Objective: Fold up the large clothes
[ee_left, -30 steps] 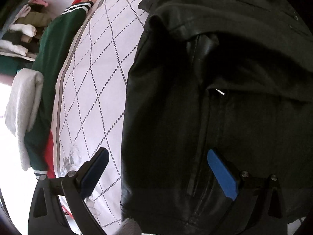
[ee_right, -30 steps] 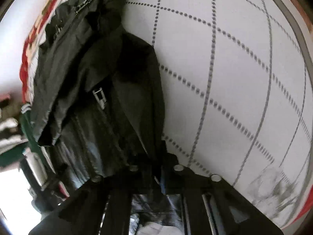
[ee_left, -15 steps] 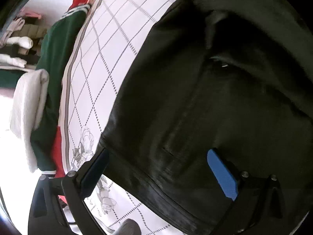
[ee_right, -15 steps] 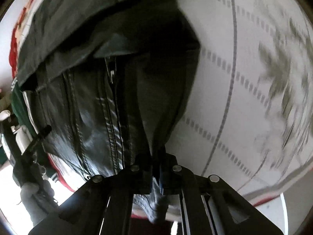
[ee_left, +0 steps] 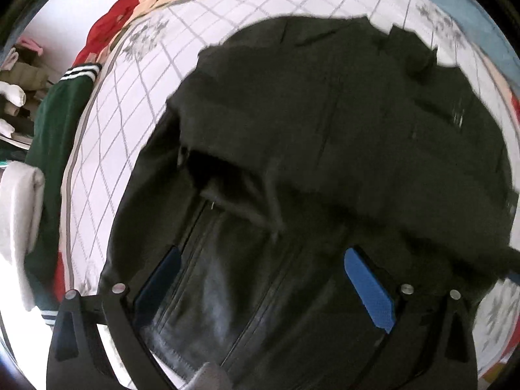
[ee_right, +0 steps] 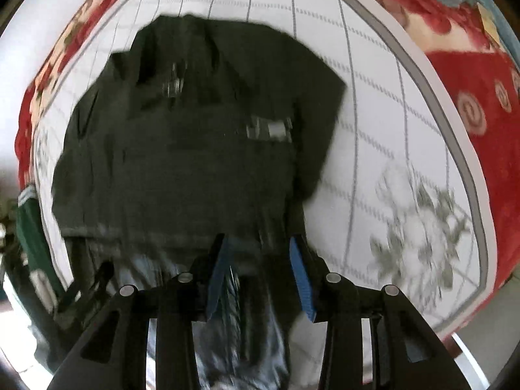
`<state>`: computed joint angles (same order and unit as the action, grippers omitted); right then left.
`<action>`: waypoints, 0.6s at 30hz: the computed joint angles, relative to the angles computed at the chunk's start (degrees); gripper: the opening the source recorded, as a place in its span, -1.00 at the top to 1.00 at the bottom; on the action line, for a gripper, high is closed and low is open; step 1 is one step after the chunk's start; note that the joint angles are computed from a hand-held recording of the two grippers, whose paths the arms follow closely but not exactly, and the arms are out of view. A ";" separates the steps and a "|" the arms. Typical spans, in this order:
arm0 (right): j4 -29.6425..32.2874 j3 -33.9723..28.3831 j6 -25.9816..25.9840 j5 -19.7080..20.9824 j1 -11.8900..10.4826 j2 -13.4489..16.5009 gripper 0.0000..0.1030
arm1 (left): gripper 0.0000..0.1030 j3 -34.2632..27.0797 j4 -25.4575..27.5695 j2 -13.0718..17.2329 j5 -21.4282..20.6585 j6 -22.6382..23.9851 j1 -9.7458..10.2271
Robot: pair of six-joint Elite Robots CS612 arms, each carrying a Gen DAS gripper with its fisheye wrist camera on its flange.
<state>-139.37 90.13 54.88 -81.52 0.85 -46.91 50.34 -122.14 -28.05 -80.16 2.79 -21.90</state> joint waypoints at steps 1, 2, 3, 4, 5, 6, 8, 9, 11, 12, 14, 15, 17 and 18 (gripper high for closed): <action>0.33 -0.84 0.28 -0.46 -0.08 0.77 0.20 | -1.00 -0.63 -0.02 0.31 -0.14 -0.22 0.06; 0.87 -1.56 0.03 -0.84 -0.18 1.50 0.20 | -1.00 -1.73 0.28 0.87 -0.05 -0.34 0.09; 1.48 -2.10 -0.18 -0.98 -0.26 2.08 0.20 | -1.00 -3.04 0.73 1.60 0.18 -0.72 0.05; 2.07 -2.58 0.14 -1.20 -0.29 2.64 0.21 | -1.00 -4.44 1.55 2.37 0.33 -1.16 0.06; 2.65 -3.44 0.72 -1.38 0.11 3.31 0.21 | -1.00 -5.97 2.56 3.26 0.47 -1.48 0.14; 3.26 -3.67 0.45 -1.67 0.10 3.57 0.21 | -1.00 -8.40 4.13 4.65 0.64 -1.91 0.23; 4.52 -4.32 -0.06 -2.33 0.21 4.01 0.21 | -1.00 -11.33 6.24 6.36 1.03 -2.37 0.35; 5.16 -4.96 0.11 -2.65 0.36 4.41 0.21 | -1.00 -12.92 7.61 7.23 0.95 -2.66 0.43; 6.07 -5.47 0.41 -3.02 0.56 4.62 0.21 | -1.00 -16.42 10.43 9.15 -0.02 -3.22 0.80; 6.57 -5.63 0.35 -3.21 0.59 4.63 0.21 | -1.00 -18.32 12.03 10.17 -0.67 -3.33 0.98; 7.04 -5.65 0.30 -3.39 0.54 4.57 0.21 | -1.00 -21.12 14.69 11.68 -2.15 -3.57 1.30; 7.20 -5.69 0.33 -3.49 0.58 4.61 0.21 | -1.00 -21.15 14.73 11.75 -2.35 -3.52 1.33; 7.35 -5.66 0.53 -3.68 0.60 4.59 0.21 | -1.00 -21.07 14.34 11.84 -2.47 -3.05 1.34; 7.46 -5.70 0.43 -3.85 0.57 4.61 0.21 | -1.00 -20.61 13.87 11.68 -2.53 -2.93 1.34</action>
<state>-131.91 84.43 55.31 -85.37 1.42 -42.30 29.73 -108.27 -16.37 -82.69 -0.14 -20.56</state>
